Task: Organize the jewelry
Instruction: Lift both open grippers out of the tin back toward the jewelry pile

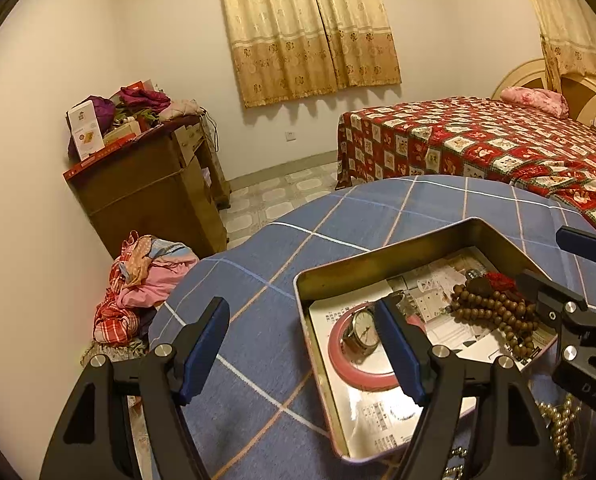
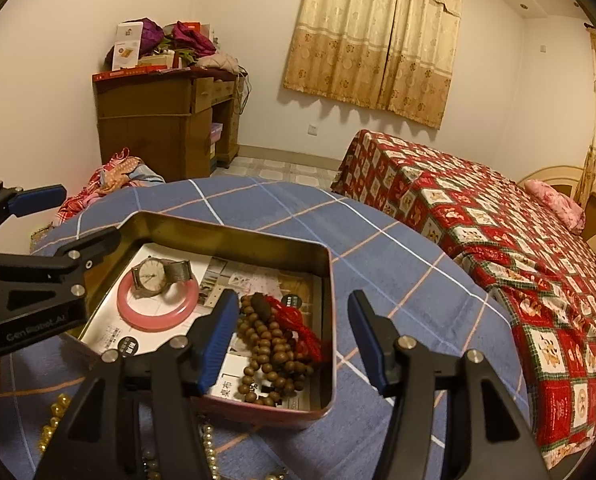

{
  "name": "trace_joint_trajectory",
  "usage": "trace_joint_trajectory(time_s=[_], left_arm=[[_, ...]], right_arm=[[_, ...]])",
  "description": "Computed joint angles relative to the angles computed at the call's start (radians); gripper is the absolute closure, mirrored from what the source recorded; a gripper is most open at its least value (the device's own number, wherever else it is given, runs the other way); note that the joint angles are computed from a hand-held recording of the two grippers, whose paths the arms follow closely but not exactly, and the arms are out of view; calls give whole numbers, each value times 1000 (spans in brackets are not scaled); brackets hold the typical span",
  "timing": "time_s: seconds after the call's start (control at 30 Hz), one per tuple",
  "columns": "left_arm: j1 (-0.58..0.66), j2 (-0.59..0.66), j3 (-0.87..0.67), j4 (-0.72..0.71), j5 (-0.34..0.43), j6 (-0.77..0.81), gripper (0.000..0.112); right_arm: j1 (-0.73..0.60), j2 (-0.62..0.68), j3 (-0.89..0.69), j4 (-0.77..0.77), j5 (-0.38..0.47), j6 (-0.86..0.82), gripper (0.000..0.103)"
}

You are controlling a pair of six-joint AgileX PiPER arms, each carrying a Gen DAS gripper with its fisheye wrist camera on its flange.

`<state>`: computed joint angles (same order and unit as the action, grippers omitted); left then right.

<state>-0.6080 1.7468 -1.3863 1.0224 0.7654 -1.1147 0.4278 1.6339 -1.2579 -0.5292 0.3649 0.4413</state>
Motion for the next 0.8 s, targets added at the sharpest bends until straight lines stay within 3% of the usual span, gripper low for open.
trace_joint_trajectory(time_s=[0.4, 0.5, 0.8], left_arm=[[-17, -142, 185, 20, 18, -94, 37], [-55, -191, 264, 32, 26, -135, 37], [-185, -257, 408, 14, 48, -237, 37]], right_arm=[[-1, -64, 71, 16, 6, 17, 41], [-8, -107, 124, 12, 0, 32, 36], [-41, -241, 297, 89, -1, -3, 36]])
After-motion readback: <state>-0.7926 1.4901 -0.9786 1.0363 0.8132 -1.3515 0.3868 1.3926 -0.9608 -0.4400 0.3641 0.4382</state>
